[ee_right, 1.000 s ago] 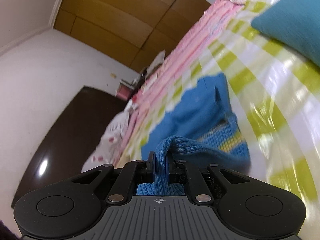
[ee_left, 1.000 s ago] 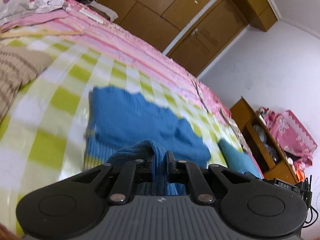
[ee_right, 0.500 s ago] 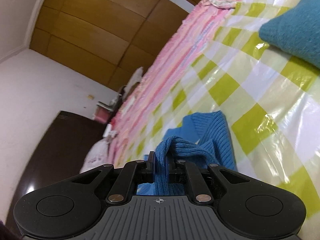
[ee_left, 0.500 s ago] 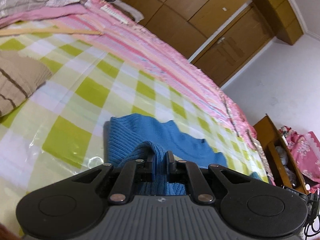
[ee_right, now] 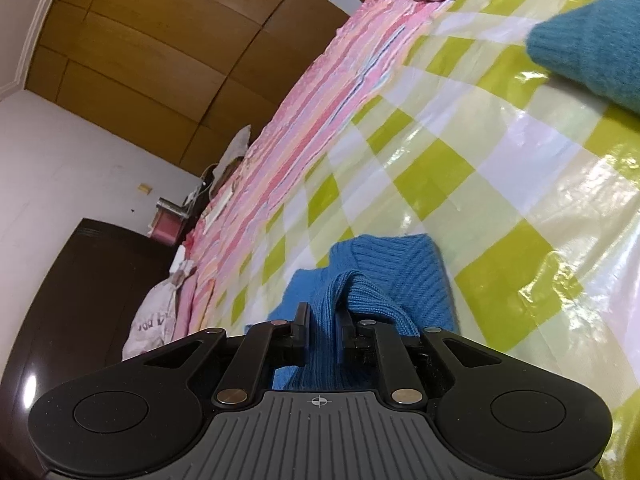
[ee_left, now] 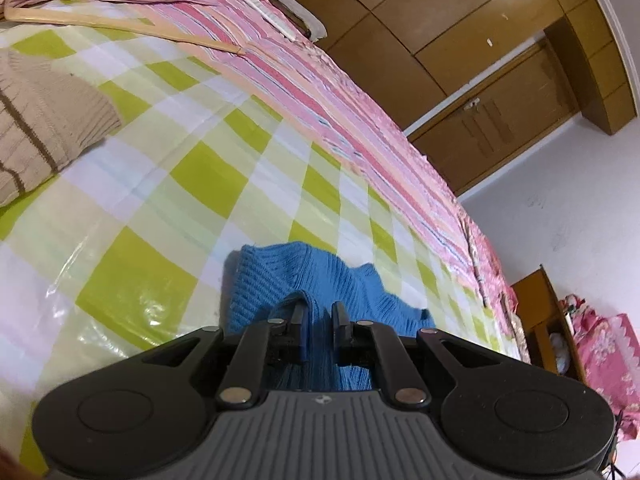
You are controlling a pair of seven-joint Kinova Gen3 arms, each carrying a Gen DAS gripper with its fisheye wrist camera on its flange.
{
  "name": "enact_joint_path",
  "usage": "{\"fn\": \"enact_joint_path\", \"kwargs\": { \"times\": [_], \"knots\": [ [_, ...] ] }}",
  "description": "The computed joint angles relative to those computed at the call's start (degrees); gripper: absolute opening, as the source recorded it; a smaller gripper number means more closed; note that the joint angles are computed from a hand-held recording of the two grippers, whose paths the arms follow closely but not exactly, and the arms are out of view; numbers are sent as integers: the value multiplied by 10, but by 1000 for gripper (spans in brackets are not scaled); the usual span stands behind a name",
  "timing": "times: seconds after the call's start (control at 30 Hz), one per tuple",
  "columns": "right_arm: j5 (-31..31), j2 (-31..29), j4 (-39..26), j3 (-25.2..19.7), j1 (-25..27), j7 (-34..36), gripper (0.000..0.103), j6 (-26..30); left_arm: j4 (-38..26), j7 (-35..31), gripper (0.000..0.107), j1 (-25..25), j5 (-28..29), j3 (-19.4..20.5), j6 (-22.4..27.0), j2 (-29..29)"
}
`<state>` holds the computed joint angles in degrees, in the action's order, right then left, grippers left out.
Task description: Fold small clothes
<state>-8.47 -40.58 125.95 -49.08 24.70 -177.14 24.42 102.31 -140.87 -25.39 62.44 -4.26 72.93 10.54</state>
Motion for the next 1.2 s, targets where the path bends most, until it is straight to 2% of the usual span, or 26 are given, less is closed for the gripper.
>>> {"fn": "enact_joint_path", "kwargs": {
  "times": [0.23,0.43,0.63,0.77,0.83,1.03,1.13,1.2],
  "knots": [
    [-3,3,-2,7,-1,-2,23,1,-6,34,15,11,-11,2,-26,-4],
    [8,8,-11,7,4,1,27,7,-3,29,15,17,-13,2,-57,-17],
    [17,13,-18,4,15,5,29,9,-5,22,15,14,-9,-4,-67,-27],
    [27,23,-26,-1,18,12,31,15,11,-37,15,5,-7,-15,-47,-53],
    [31,25,-31,-3,21,13,35,18,21,-77,15,-2,-10,-27,-19,-69],
    [54,33,-56,-15,33,29,36,45,45,-173,15,-5,-42,-58,55,-111],
    [65,41,-72,-17,35,39,37,59,60,-215,15,15,-75,-57,36,-134],
    [72,45,-82,-18,35,45,39,65,58,-218,15,33,-97,-52,25,-134]
  ]
}}
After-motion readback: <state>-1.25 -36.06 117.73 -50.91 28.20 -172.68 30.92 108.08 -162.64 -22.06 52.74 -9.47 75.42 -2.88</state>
